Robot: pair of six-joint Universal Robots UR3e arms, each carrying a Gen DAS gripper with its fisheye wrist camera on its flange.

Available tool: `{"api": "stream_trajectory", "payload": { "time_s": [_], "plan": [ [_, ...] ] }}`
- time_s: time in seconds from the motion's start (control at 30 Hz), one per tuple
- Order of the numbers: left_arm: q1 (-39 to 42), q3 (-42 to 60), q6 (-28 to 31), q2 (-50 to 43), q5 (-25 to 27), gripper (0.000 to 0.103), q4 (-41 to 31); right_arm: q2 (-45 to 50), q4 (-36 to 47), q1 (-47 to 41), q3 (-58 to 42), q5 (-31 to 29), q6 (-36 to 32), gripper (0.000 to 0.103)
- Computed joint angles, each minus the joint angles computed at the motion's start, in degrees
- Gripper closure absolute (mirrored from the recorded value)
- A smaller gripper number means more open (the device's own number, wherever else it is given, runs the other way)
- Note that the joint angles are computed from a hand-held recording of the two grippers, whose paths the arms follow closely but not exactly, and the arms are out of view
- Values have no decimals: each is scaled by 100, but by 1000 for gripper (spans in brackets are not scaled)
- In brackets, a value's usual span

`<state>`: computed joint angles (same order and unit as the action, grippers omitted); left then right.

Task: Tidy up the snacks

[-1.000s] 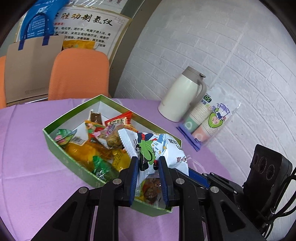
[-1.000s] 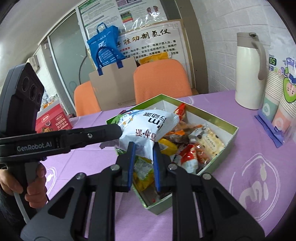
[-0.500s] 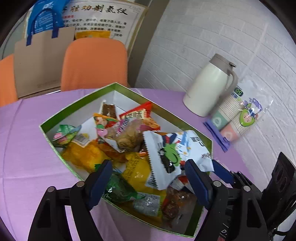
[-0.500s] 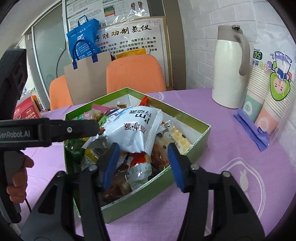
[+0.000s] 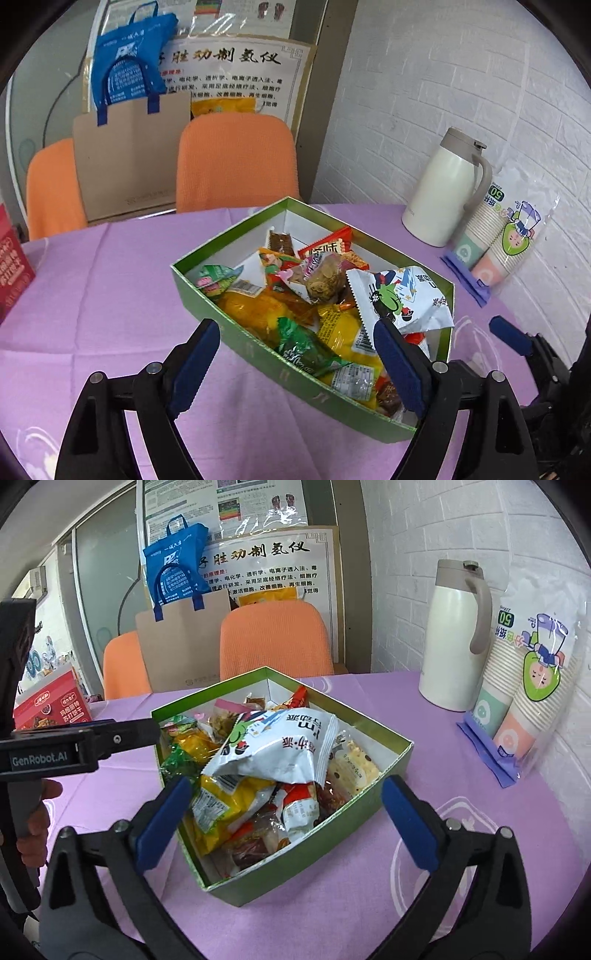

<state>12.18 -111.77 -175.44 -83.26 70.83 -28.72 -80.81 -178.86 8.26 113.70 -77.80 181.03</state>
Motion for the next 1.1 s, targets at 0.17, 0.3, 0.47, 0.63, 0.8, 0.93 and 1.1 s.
{"api": "stream_trajectory", "payload": {
  "time_s": [0.17, 0.3, 0.47, 0.63, 0.8, 0.93, 1.1],
  "plan": [
    [409, -736, 281, 1079, -289, 3, -435, -793, 366, 279, 419, -530, -117, 1],
    [619, -1320, 544, 2037, -293, 2, -857, -1355, 666, 479, 760, -871, -115, 1],
    [923, -1872, 810, 3227, -307, 2, -1512, -1956, 928, 691, 1234, -1230, 112, 1],
    [1197, -2288, 1026, 4323, -197, 2, -2177, -2331, 1006, 959, 1612, -1593, 317, 1],
    [1666, -2517, 1362, 5277, -410, 2, -3034, -2517, 1001, 1101, 1935, -1677, 430, 1],
    [1767, -2578, 1515, 5704, -411, 2, -3426, -2493, 954, 1212, 2054, -1730, 494, 1],
    [2270, -2478, 1903, 6250, -762, 2, -4208, -2491, 926, 1291, 2107, -1800, 555, 1]
  ]
}}
